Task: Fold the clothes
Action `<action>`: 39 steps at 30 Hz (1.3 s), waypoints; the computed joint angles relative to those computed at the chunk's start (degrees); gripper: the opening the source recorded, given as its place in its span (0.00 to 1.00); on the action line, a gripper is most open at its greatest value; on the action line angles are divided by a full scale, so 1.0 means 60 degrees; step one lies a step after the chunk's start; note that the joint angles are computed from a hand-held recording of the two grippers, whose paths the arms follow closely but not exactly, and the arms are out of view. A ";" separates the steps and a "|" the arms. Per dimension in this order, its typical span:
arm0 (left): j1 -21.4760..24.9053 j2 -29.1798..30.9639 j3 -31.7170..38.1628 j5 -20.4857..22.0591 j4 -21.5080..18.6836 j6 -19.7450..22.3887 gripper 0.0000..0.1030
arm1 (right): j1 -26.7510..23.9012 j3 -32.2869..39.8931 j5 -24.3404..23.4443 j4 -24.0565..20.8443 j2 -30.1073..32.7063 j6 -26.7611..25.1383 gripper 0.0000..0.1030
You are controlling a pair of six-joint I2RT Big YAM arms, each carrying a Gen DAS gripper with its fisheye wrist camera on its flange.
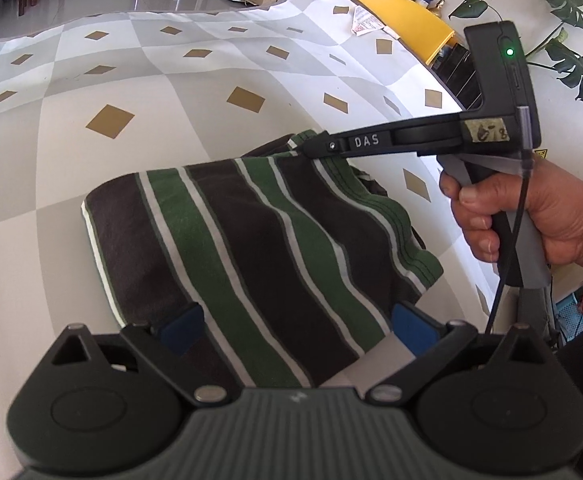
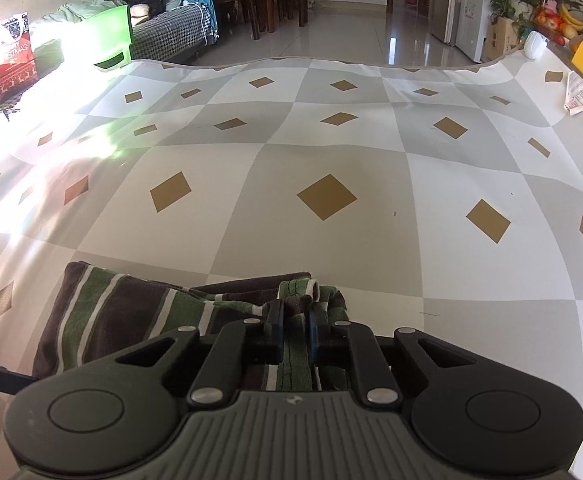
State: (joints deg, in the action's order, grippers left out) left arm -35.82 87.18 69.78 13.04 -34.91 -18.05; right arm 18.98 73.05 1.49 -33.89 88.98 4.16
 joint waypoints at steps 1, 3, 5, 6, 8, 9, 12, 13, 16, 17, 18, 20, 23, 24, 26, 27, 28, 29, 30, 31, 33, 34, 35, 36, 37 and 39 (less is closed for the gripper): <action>-0.0009 0.0057 0.0017 -0.0003 -0.0083 -0.0014 0.98 | 0.0023 -0.0032 0.0092 0.0137 -0.0038 -0.0035 0.07; 0.0007 0.0174 0.0023 0.0033 -0.0221 -0.0096 0.98 | 0.0062 -0.0103 0.0235 0.0484 -0.0127 -0.0029 0.07; 0.0048 0.0218 -0.0012 0.0158 -0.0265 -0.0198 0.98 | 0.0111 -0.0097 0.0371 0.0766 -0.0139 0.0002 0.07; 0.0067 0.0237 -0.0026 0.0208 -0.0306 -0.0257 0.98 | 0.0141 -0.0076 0.0449 0.0870 -0.0107 -0.0052 0.07; 0.0078 0.0223 -0.0094 0.0233 -0.0268 -0.0319 0.98 | 0.0197 -0.0008 0.0592 0.0947 0.0027 -0.0183 0.07; 0.0069 0.0220 -0.0101 0.0235 -0.0277 -0.0299 0.99 | 0.0219 0.0041 0.0660 0.0933 0.0124 -0.0201 0.07; 0.0038 0.0213 -0.0110 0.0192 -0.0318 -0.0228 1.00 | 0.0251 0.0242 0.0803 0.0669 0.0411 -0.0231 0.07; 0.0030 0.0208 -0.0122 0.0171 -0.0318 -0.0202 1.00 | 0.0248 0.0264 0.0826 0.0626 0.0428 -0.0244 0.07; 0.0043 0.0185 -0.0170 0.0188 -0.0256 -0.0272 1.00 | 0.0197 0.0272 0.0800 0.0586 0.0349 -0.0141 0.14; 0.0056 0.0183 -0.0177 0.0202 -0.0240 -0.0311 1.00 | 0.0166 0.0253 0.0759 0.0602 0.0280 -0.0061 0.18; 0.0047 0.0147 -0.0201 0.0195 -0.0238 -0.0358 1.00 | 0.0143 0.0240 0.0750 0.0597 0.0215 -0.0001 0.19; 0.0027 0.0147 -0.0180 0.0142 -0.0268 -0.0381 1.00 | 0.0110 0.0216 0.0766 0.0519 0.0080 0.0089 0.23; -0.0039 0.0175 -0.0119 -0.0008 -0.0353 -0.0290 1.00 | 0.0078 0.0127 0.0658 0.0281 -0.0176 0.0214 0.28; -0.0051 0.0183 -0.0107 -0.0045 -0.0359 -0.0271 1.00 | 0.0079 0.0080 0.0593 0.0184 -0.0279 0.0226 0.29; -0.0067 0.0189 -0.0105 -0.0106 -0.0349 -0.0270 1.00 | 0.0078 -0.0040 0.0317 -0.0013 -0.0503 0.0242 0.30; -0.0072 0.0194 -0.0096 -0.0128 -0.0349 -0.0287 1.00 | 0.0074 -0.0104 0.0139 -0.0126 -0.0617 0.0271 0.30; -0.0076 0.0201 -0.0088 -0.0147 -0.0352 -0.0291 1.00 | 0.0072 -0.0161 -0.0028 -0.0254 -0.0726 0.0313 0.31; -0.0079 0.0207 -0.0080 -0.0166 -0.0355 -0.0295 1.00 | 0.0073 -0.0217 -0.0225 -0.0431 -0.0841 0.0403 0.31; -0.0082 0.0208 -0.0080 -0.0182 -0.0354 -0.0286 1.00 | 0.0066 -0.0275 -0.0461 -0.0637 -0.0959 0.0564 0.31; -0.0083 0.0204 -0.0087 -0.0189 -0.0343 -0.0269 1.00 | 0.0050 -0.0335 -0.0709 -0.0828 -0.1073 0.0748 0.31; -0.0077 0.0179 -0.0123 -0.0178 -0.0305 -0.0188 1.00 | 0.0024 -0.0496 -0.1171 -0.1150 -0.1321 0.1160 0.32; -0.0072 0.0167 -0.0140 -0.0184 -0.0292 -0.0161 1.00 | 0.0009 -0.0559 -0.1351 -0.1284 -0.1417 0.1285 0.32; -0.0068 0.0156 -0.0156 -0.0191 -0.0279 -0.0135 1.00 | 0.0003 -0.0638 -0.1487 -0.1413 -0.1521 0.1401 0.32; -0.0064 0.0144 -0.0168 -0.0218 -0.0275 -0.0118 1.00 | 0.0004 -0.0726 -0.1561 -0.1506 -0.1622 0.1504 0.32; -0.0062 0.0134 -0.0175 -0.0251 -0.0276 -0.0113 1.00 | 0.0004 -0.0810 -0.1579 -0.1566 -0.1707 0.1605 0.32; -0.0061 0.0122 -0.0179 -0.0327 -0.0289 -0.0115 1.00 | -0.0008 -0.0984 -0.1586 -0.1706 -0.1866 0.1893 0.32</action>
